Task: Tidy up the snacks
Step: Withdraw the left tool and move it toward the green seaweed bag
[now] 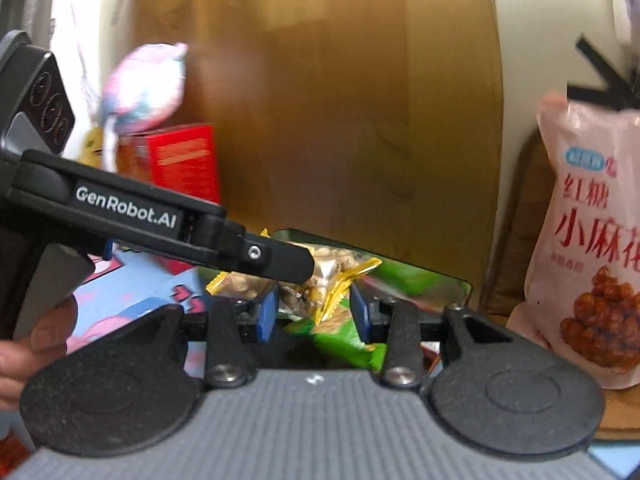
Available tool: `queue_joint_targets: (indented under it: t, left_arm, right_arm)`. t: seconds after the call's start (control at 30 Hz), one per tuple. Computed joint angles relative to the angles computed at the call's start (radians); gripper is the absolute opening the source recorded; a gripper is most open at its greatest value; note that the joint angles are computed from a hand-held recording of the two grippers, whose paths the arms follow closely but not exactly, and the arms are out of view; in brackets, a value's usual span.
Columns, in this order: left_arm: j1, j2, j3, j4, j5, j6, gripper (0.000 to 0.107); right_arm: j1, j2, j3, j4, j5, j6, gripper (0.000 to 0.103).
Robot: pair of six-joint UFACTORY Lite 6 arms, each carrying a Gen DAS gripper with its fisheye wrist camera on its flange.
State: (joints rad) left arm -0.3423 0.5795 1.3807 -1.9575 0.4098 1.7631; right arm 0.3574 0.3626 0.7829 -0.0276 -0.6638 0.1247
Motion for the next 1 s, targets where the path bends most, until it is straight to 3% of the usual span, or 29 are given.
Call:
queue_joint_targets:
  t: [0.03, 0.13, 0.17, 0.27, 0.4, 0.6, 0.67, 0.8, 0.93, 1.0]
  left_arm:
    - [-0.005, 0.042, 0.049, -0.009, -0.022, -0.004, 0.056]
    - [0.005, 0.097, 0.117, 0.004, -0.070, -0.053, 0.059]
    - [0.022, 0.084, 0.093, -0.005, -0.048, -0.046, 0.060]
    - [0.066, -0.030, -0.074, -0.132, 0.040, 0.115, 0.063]
    - [0.112, -0.186, -0.303, -0.133, 0.151, 0.198, 0.064]
    - [0.091, -0.213, -0.429, -0.068, 0.186, 0.176, 0.064]
    - [0.088, -0.192, -0.440, -0.066, 0.191, 0.159, 0.064]
    - [0.137, -0.159, -0.466, -0.020, 0.234, 0.087, 0.064]
    - [0.191, -0.199, -0.552, -0.036, 0.270, 0.134, 0.064]
    - [0.227, -0.218, -0.588, -0.020, 0.288, 0.137, 0.064]
  right_arm:
    - [-0.004, 0.052, 0.055, 0.007, 0.009, -0.003, 0.045]
    - [0.017, 0.144, 0.153, 0.145, 0.009, -0.100, 0.063]
    - [0.013, 0.142, 0.145, 0.140, -0.011, -0.079, 0.063]
    - [-0.017, 0.039, -0.004, 0.054, -0.118, 0.045, 0.063]
    - [-0.048, -0.147, -0.258, -0.039, -0.216, 0.137, 0.063]
    - [0.007, -0.211, -0.451, -0.049, -0.244, 0.169, 0.060]
    - [0.036, -0.181, -0.429, 0.005, -0.219, 0.156, 0.061]
    - [0.023, -0.086, -0.314, -0.050, -0.141, 0.224, 0.062]
    - [0.037, 0.022, -0.155, -0.082, -0.027, 0.262, 0.063]
    - [0.054, 0.065, -0.093, -0.070, 0.030, 0.277, 0.056]
